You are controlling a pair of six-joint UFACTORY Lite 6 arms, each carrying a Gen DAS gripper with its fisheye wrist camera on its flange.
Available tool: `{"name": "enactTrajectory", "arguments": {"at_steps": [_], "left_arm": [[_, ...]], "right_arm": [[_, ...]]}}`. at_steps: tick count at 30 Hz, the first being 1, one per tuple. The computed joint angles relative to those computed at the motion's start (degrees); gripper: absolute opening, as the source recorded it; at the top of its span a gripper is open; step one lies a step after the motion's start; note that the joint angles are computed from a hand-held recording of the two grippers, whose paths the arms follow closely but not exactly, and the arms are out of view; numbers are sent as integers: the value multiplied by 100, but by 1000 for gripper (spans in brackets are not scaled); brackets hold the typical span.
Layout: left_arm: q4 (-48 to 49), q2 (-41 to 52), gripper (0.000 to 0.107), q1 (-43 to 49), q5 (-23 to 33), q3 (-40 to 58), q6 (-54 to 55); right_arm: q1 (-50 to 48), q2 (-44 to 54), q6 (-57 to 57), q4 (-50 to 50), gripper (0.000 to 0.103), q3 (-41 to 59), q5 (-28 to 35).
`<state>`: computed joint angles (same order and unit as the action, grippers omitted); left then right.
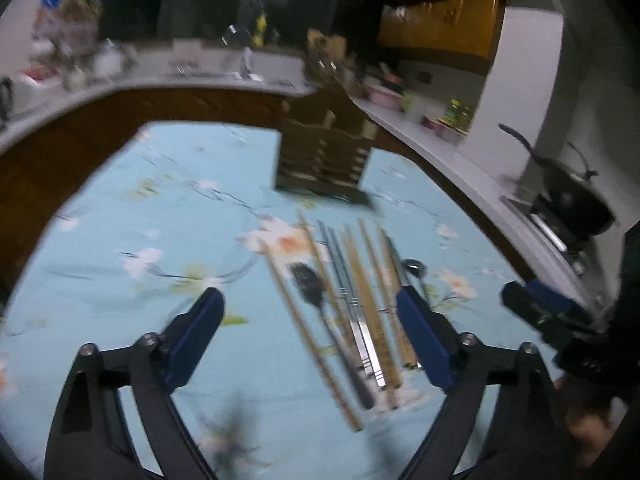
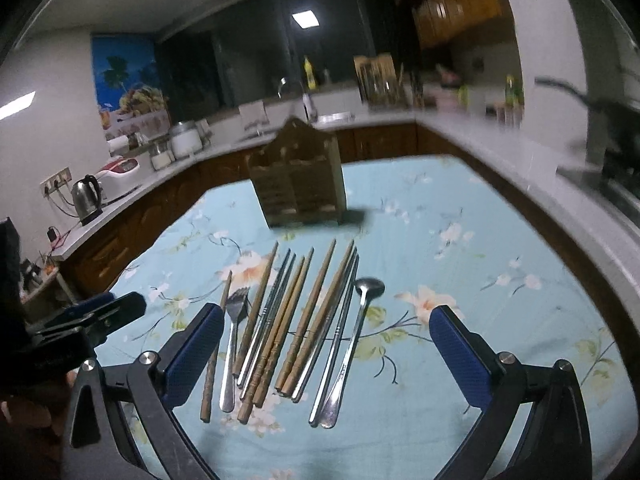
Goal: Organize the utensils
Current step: 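Grasp the metal fork with the left tool while the right tool grasps the spoon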
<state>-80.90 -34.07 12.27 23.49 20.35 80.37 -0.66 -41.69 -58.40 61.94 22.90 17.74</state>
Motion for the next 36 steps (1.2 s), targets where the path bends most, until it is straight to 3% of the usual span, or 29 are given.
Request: {"name": "enactTrajectory", "arguments": {"at_steps": [4,10,14,16,21,27,33,36], "left_arm": [[-87,1571,59,-414,57,969,90],[900,3184,29,-971,-153,2102,-876],[1846,3672,28,-1170,-389,2516,-1869],[1978,3933,28,-1080,-241,2699,-1949],[2547,4231,28,-1223,-599,2945,-2432],[2346,4365,28,-883,-178,3032,-2215],[2846,4760,28,-1255,-496,3293,-2784],[2625,4806,23,-1216,-430,3339,-2603]], "right_arm": [[-256,1250,-652,492,99,639,218],[-414,3096,-510,328,69,1663,549],[-477,4122,-396,226,63,2276,718],[-460,4412,-295,112,62,2468,733],[-429,5008,-137,-87,51,2919,787],[-328,5250,65,-344,42,3225,758],[-170,5310,324,-639,34,3297,555],[-110,5410,559,-875,15,3403,429]]}}
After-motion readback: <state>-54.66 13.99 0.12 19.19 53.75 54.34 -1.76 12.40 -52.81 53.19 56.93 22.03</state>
